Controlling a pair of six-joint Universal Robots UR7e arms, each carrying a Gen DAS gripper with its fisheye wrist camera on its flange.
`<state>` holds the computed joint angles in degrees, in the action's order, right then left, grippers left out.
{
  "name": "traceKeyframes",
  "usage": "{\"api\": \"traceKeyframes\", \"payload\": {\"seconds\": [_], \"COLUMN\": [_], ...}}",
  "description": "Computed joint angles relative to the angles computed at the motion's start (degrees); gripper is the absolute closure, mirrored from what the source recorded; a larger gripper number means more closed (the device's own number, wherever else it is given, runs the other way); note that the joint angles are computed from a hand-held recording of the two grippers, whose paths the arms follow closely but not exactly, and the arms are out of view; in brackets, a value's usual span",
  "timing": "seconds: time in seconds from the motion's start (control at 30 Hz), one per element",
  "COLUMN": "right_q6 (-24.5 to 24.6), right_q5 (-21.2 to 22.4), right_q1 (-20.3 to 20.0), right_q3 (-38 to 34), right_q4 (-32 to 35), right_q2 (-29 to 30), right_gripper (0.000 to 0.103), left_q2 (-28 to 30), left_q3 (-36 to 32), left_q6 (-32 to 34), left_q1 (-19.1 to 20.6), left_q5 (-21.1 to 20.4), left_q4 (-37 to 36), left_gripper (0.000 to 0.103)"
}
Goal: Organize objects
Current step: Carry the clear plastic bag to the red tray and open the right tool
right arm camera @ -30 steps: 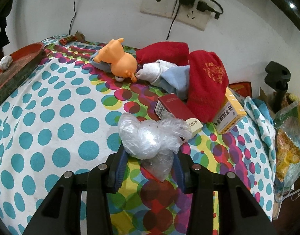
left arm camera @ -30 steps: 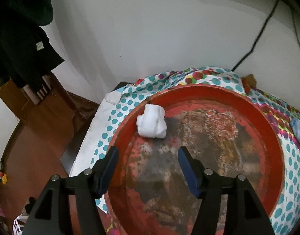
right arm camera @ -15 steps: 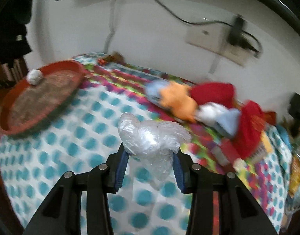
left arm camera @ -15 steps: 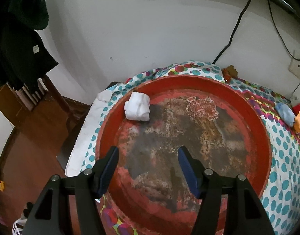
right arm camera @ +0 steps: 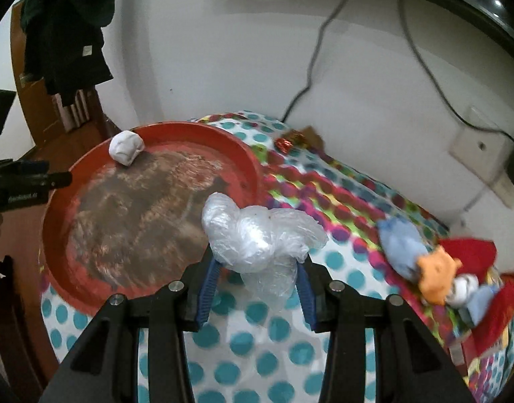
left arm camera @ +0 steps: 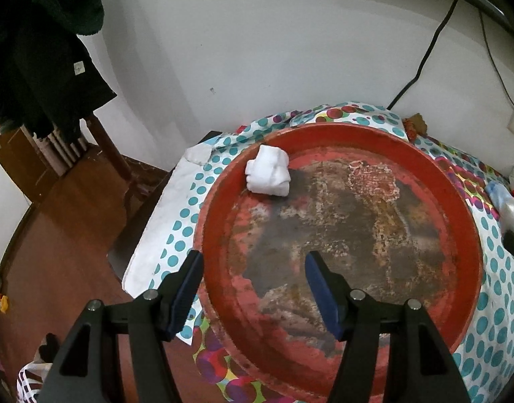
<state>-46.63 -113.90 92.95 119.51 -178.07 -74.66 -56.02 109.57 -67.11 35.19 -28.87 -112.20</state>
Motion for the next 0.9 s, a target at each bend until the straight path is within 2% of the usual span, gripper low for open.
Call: {"api": "traceKeyframes", "payload": {"seconds": [0.27, 0.53, 0.67, 0.9], "right_q6": [2.30, 1.72, 0.40, -0.88], "right_q5": [-3.09, -4.44, -4.63, -3.69], "right_q1": [1.79, 1.73, 1.91, 1.88], "right_q3": [-4.98, -5.86, -5.15, -3.39], "right_q4": [2.55, 2.06, -0.53, -2.35], "right_q2": [6.54, 8.71, 9.06, 7.41], "right_gripper": [0.061, 0.059, 0.042, 0.038], "left_q2": [-0.96, -0.91, -0.67, -0.42], "left_q3": [0.44, 0.37, 0.35, 0.21], "left_q6": [-0.45, -0.17, 0.19, -0.33], "left_q1": [0.21, 0.35, 0.43, 0.29], "left_q5": [0.02, 0.36, 0.16, -0.36], "left_q4": [0.68, 0.65, 0.19, 0.25], "left_gripper": [0.039, 0.038, 0.039, 0.039]}}
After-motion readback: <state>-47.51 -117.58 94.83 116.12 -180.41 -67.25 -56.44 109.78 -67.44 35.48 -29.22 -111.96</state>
